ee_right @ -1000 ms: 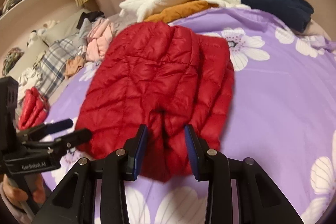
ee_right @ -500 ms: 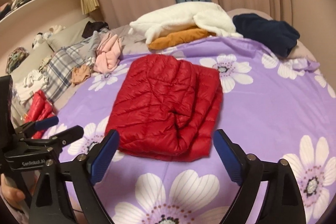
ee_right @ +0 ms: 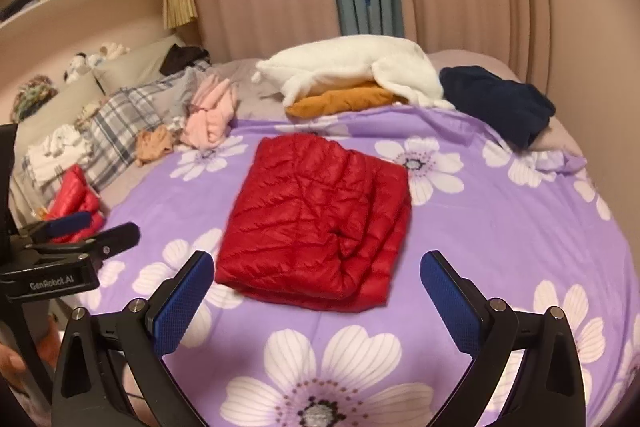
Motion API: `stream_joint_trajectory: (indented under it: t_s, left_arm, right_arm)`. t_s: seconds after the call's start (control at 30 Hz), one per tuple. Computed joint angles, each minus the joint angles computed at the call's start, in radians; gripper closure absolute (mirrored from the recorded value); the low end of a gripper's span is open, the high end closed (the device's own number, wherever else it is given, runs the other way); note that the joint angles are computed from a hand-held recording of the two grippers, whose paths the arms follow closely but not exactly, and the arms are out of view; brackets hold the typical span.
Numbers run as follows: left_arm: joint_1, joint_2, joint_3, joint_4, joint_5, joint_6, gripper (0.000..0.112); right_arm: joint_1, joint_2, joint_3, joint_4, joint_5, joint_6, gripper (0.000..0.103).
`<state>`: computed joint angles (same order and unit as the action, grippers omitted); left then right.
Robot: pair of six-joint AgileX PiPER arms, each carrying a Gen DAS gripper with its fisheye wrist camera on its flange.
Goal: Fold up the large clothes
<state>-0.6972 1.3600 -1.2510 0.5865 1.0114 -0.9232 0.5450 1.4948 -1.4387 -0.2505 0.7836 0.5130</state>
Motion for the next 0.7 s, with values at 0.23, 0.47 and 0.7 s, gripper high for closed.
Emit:
stream_joint_trajectory:
  t_s: [0.23,0.47,0.7]
  left_arm:
    - [-0.033,-0.004,0.024,0.035,0.009,-0.027,0.010]
    - [-0.032,-0.005,0.020,0.031,0.009,-0.019,0.010]
    - [-0.042,-0.001,0.011,0.020,0.005,-0.006,0.010]
  right_arm:
    - [0.003,0.011,0.008,0.042,0.017,-0.010,0.001]
    - [0.010,0.009,-0.003,0.029,0.031,-0.003,0.001]
    - [0.002,0.012,-0.002,0.046,0.023,-0.021,0.001]
